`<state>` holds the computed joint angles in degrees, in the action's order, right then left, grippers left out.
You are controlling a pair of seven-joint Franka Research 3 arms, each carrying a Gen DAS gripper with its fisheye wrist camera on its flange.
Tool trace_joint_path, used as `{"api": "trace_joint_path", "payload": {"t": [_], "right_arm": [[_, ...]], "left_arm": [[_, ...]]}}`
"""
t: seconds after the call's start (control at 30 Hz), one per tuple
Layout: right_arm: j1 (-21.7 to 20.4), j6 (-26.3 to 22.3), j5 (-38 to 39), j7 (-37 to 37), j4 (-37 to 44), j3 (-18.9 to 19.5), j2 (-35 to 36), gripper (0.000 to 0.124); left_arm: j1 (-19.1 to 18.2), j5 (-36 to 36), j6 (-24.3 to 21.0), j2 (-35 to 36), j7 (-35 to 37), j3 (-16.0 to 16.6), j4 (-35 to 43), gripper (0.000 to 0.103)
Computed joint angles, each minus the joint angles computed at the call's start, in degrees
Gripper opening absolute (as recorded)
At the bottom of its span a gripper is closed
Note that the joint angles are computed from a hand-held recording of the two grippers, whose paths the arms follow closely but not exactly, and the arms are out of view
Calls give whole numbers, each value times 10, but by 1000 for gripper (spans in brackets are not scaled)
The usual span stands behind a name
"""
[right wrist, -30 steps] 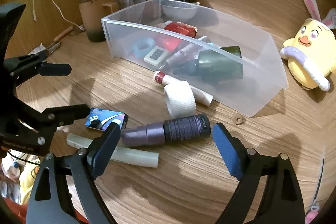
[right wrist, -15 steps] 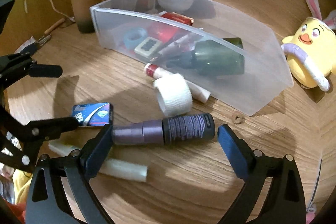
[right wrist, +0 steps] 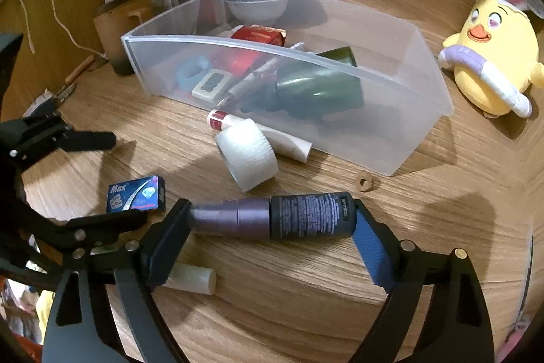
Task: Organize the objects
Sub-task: 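Grasp the blue card box with the left tool while the right tool grasps the purple-black spray bottle, then carry the blue card box and spray bottle over the clear box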
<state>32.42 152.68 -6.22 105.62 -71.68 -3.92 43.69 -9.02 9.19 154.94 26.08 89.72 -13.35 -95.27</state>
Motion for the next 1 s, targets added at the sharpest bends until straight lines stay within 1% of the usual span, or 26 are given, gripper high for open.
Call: {"api": "trace_joint_path", "payload": {"t": [0.07, 0.1, 0.17, 0.2, 0.23, 0.27, 0.33, 0.4, 0.6, 0.7, 0.87, 1.0], "right_arm": [[1, 10, 0, 7, -9, -3, -5, 89], [2, 15, 0, 11, -16, -4, -9, 89], [3, 27, 1, 17, -29, -6, -16, 89], [2, 33, 1, 20, -36, -6, -21, 89], [2, 41, 3, 23, -45, -7, -26, 89], [2, 46, 3, 26, -49, -8, -28, 89], [3, 59, 4, 34, -64, -10, -37, 89], [6, 73, 4, 44, -76, -15, -45, 89], [17, 102, -6, 67, -94, -31, -62, 89], [26, 119, -15, 80, -99, -43, -68, 89], [37, 144, -26, 100, -103, -60, -77, 89], [38, 161, -25, 105, -100, -64, -80, 89]], "left_arm": [[10, -15, 5, 1, 15, -12, -2, 60], [15, -23, 7, 2, 22, -17, -2, 57], [15, -29, 11, 3, 24, -17, -1, 42], [14, -29, 13, 2, 23, -15, -3, 38], [15, -32, 14, 1, 24, -16, -3, 30], [16, -33, 15, 1, 25, -16, -4, 27], [17, -38, 17, 0, 23, -17, -6, 27], [11, -32, 23, -4, 9, -7, -11, 27], [4, -15, 44, -11, -31, 7, -14, 27], [6, -10, 55, -14, -47, 8, -12, 27], [-5, 17, 73, -17, -88, 23, -3, 27], [-7, 33, 92, -20, -108, 26, 2, 27]]}}
